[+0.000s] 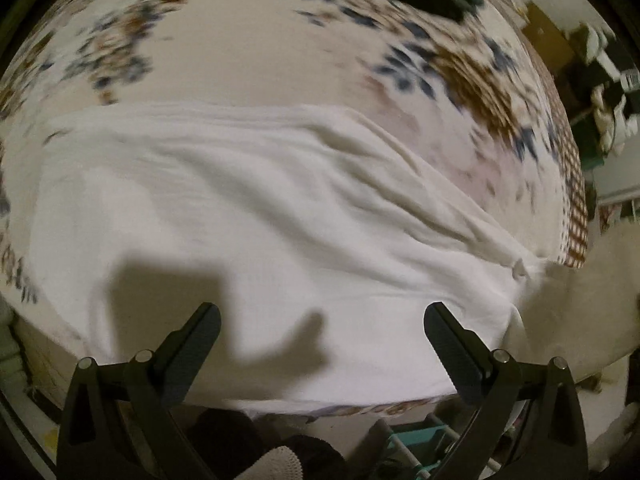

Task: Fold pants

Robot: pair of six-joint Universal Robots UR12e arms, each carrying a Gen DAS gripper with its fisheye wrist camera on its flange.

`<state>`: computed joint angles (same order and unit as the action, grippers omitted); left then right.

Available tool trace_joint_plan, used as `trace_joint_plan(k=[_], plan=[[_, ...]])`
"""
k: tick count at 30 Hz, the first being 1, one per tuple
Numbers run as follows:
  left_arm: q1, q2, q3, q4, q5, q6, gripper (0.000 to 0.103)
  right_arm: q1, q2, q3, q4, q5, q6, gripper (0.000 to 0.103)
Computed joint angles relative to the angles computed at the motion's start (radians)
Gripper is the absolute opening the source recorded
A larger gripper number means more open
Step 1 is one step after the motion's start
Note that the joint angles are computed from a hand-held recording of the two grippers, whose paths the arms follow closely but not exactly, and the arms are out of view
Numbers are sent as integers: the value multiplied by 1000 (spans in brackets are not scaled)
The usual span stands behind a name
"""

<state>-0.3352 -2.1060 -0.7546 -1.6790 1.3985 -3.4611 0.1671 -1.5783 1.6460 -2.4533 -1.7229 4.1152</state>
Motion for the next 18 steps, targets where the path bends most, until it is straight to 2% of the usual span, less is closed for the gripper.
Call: trace_joint_plan(k=[2,5,10,13,18], plan=[[-2,42,-57,22,12,-43,103,39,57,-59,14,32,-41,8],[36,81,-111,16,46,-54,103,112,171,-161,47,94,-115,8],[89,130,-205,14,94,-93,103,216,337,-291,158,131,-241,8],[119,156,-251,25,98,-125,103,256,391,-335,216,110,-281,8],[149,185,-300,45,81,-137,103,290,431,-380,264,81,-333,8]])
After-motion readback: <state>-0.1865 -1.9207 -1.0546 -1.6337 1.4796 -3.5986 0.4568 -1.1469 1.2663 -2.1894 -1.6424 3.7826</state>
